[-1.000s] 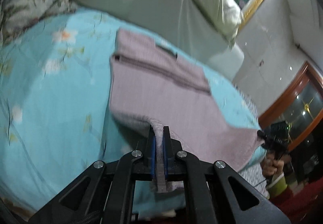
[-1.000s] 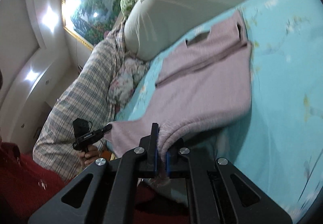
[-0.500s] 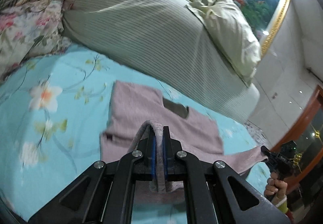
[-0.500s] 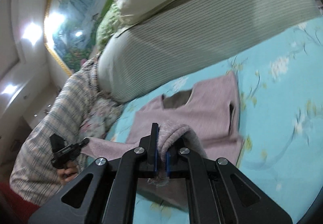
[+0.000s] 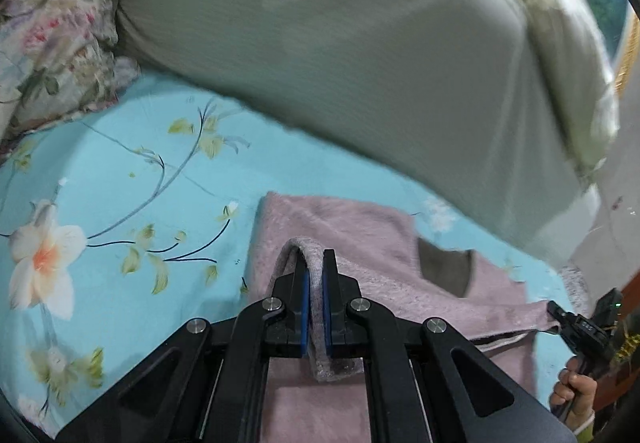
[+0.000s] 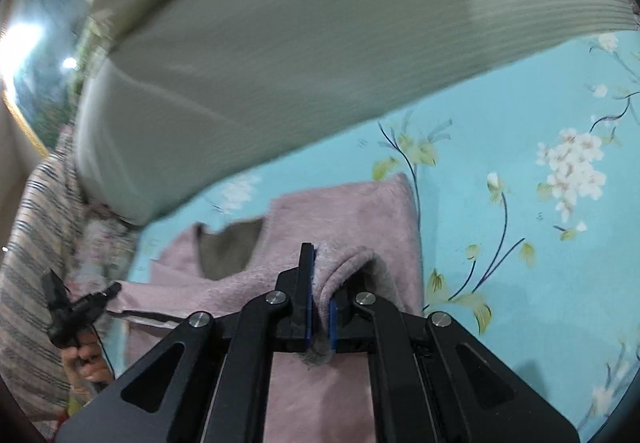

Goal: Fold small clothes
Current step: 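Grasp the hem with both tools and fold it up toward the collar, then open both tools to release the hem and withdraw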

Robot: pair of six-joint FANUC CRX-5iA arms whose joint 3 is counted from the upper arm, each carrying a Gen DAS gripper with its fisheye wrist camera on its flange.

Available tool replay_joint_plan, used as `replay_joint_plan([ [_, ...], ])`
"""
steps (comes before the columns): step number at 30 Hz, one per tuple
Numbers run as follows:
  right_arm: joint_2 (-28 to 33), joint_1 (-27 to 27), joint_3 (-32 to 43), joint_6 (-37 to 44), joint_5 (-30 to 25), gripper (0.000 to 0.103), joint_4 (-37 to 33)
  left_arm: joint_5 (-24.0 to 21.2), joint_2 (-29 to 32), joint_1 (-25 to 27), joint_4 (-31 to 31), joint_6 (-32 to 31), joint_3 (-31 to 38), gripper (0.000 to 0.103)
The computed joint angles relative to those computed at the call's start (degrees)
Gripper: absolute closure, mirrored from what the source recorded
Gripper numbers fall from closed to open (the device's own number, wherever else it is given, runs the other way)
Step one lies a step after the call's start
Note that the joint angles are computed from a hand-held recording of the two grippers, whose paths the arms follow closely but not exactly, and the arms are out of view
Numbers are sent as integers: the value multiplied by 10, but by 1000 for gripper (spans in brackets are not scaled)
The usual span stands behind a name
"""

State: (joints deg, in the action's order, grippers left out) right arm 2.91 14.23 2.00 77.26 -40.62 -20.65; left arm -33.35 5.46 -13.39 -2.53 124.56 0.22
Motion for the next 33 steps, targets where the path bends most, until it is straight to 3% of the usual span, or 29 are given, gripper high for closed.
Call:
replay_joint_plan([
  [3,29,1,10,-29,-10,96,15,-35,48,-5,-29,12,44,99],
  [6,42,-15,24,-26,-31,95,-13,-54,79,1,-8,-6,60,98],
  [9,25,-38,20,-26,-47,88,-51,-27,59,12,39,-44,20,93],
  [11,-5,-39,-6,-43,-32,67,-38,-11,35,11,56,-70,-10,83],
  [12,-28,-34,-28,-56,-13,63,-19,-10,23,6,47,-74,-19,76],
  [15,-90,2,-97,-111,39,62,68,-9,-11,-22,35,-100,-45,73],
  [18,-90,26,-79,-11,-23,62,27,-14,-8,-56,68,-164,-54,73],
  [21,-54,75,-44,80,-95,63,29,-65,45,-88,82,-196,-6,73],
  [23,-34,106,-33,104,-117,63,61,-85,74,-96,101,-217,18,67],
  [24,-23,122,-30,102,-121,63,89,-102,89,-101,86,-210,40,62],
  [26,4,142,-19,94,-123,63,145,-134,116,-114,27,-184,92,62],
  [29,36,144,-9,53,-102,63,220,-175,159,-108,-5,-179,159,61],
  [33,75,91,38,-5,-75,73,205,-220,209,-91,-46,-156,253,63],
])
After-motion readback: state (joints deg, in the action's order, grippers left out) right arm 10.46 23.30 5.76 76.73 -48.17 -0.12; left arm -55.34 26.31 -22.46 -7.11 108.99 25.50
